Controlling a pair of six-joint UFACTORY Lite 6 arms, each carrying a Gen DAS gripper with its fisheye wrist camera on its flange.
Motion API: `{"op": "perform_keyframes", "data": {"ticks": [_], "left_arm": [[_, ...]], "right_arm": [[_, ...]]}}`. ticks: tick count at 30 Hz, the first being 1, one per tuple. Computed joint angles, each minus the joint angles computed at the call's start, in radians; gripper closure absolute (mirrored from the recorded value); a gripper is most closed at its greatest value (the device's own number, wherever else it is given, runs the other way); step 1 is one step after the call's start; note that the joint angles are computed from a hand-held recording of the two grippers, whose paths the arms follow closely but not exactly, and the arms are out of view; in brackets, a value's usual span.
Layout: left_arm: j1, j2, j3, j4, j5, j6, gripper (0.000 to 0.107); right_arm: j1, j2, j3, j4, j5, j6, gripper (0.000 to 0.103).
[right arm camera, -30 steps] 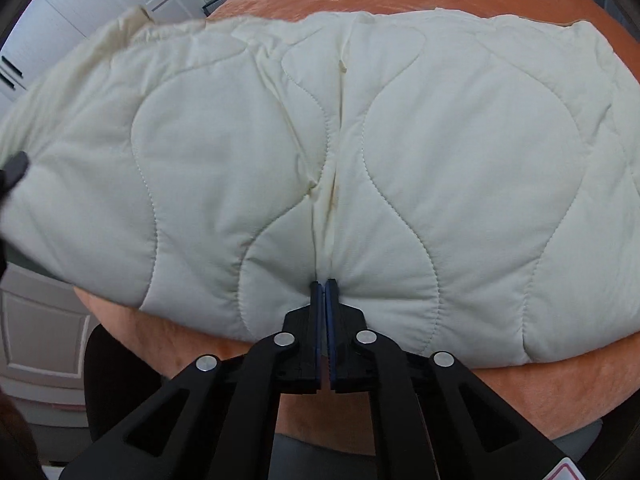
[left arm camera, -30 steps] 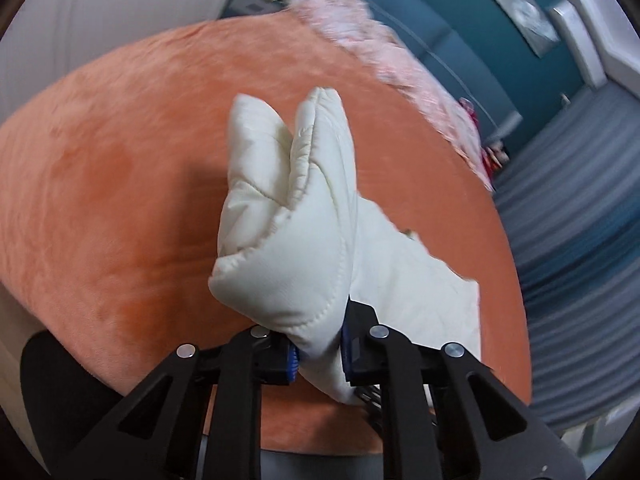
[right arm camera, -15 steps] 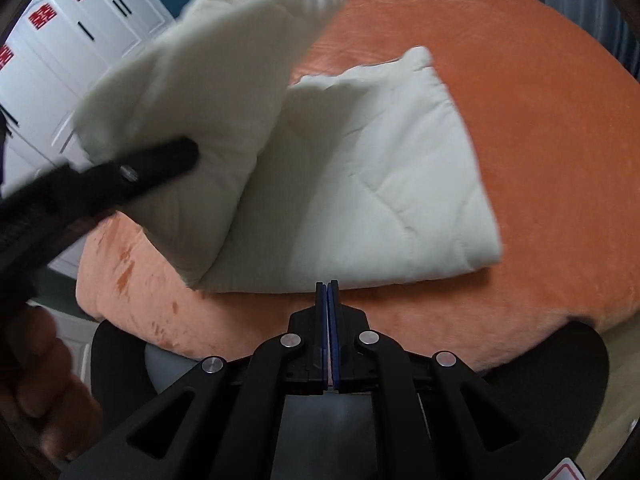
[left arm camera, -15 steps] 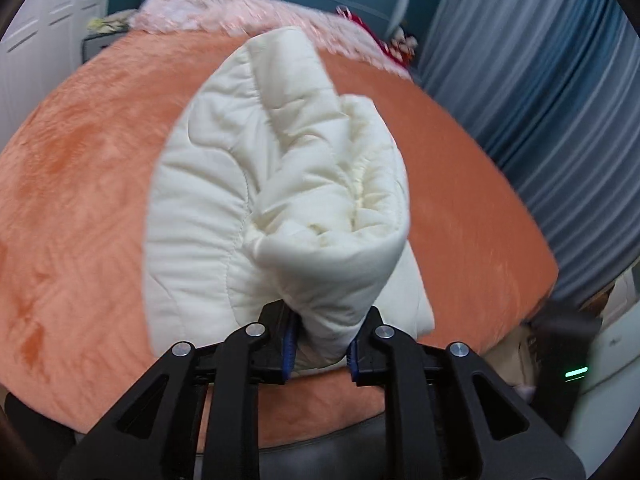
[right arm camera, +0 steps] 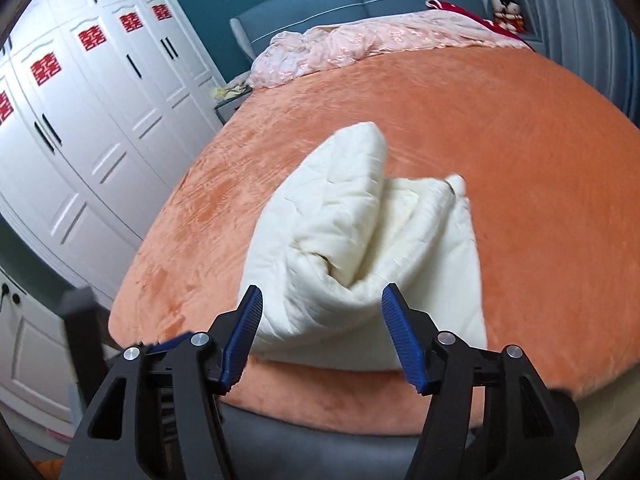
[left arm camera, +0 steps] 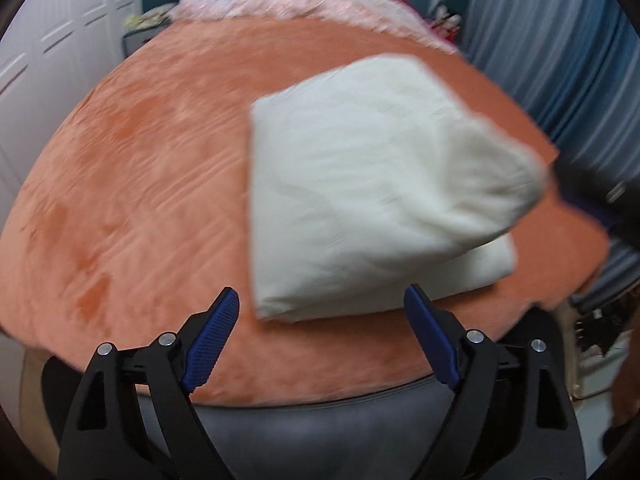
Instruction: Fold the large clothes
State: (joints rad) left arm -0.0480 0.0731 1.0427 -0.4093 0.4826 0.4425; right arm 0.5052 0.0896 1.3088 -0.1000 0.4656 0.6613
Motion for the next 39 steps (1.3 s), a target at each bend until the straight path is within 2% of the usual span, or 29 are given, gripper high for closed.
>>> {"op": "perform_keyframes", "data": {"ticks": [3, 4, 5, 6, 8, 12, 16, 19, 24, 28, 31, 33, 36, 38, 39], "left_arm": [[0.021, 0.074, 0.013, 0.023, -0.035, -0.004, 0.026], [0.018, 0.102, 0.027, 0.025, -0.038, -0.002, 0.026], [0.024, 0.122, 0.036, 0.014, -0.042, 0.019, 0.027], [0.017, 0.136, 0.044, 0.019, -0.051, 0.009, 0.028], [0.008, 0.146, 0.048, 0.025, -0.055, -0.002, 0.03], [-0.024, 0.181, 0.071, 0.076, -0.054, -0.077, 0.04], [-0.055, 0.222, 0.103, 0.1, -0.036, -0.135, 0.051], [-0.079, 0.25, 0.122, 0.147, -0.038, -0.2, 0.052], [-0.097, 0.286, 0.14, 0.193, -0.033, -0.261, 0.055], [-0.121, 0.3, 0.132, 0.258, -0.054, -0.325, 0.056], [-0.136, 0.321, 0.138, 0.322, -0.067, -0.386, 0.056], [-0.126, 0.319, 0.147, 0.291, -0.04, -0.358, 0.056], [-0.082, 0.216, 0.113, 0.187, 0.011, -0.223, 0.057], [-0.02, 0.112, 0.084, 0.099, 0.058, -0.103, 0.057], [0.019, 0.07, 0.088, 0.06, 0.084, -0.051, 0.057]], "right_arm": [[0.028, 0.152, 0.17, -0.09, 0.084, 0.045, 0.041], [0.034, 0.2, 0.228, -0.11, 0.127, 0.058, 0.049], [0.022, 0.228, 0.252, -0.089, 0.139, 0.032, 0.078], [0.004, 0.24, 0.28, -0.026, 0.154, -0.018, 0.088], [-0.035, 0.187, 0.238, 0.065, 0.127, -0.074, 0.093], [-0.039, 0.059, 0.089, -0.113, 0.116, 0.103, 0.094], [-0.127, 0.003, -0.089, -0.033, 0.072, 0.076, 0.094], [-0.155, 0.038, -0.16, 0.028, 0.026, 0.016, 0.094], [-0.133, 0.153, -0.191, -0.071, -0.039, 0.105, 0.094], [-0.147, 0.197, -0.225, -0.061, -0.116, 0.116, 0.094], [-0.148, 0.206, -0.224, -0.063, -0.131, 0.112, 0.096], [-0.164, 0.182, -0.251, 0.001, -0.152, 0.036, 0.095], [-0.224, 0.047, -0.339, 0.287, -0.139, -0.244, 0.09], [-0.254, -0.046, -0.37, 0.374, -0.096, -0.321, 0.078], [-0.27, -0.093, -0.376, 0.392, -0.064, -0.334, 0.075]]}}
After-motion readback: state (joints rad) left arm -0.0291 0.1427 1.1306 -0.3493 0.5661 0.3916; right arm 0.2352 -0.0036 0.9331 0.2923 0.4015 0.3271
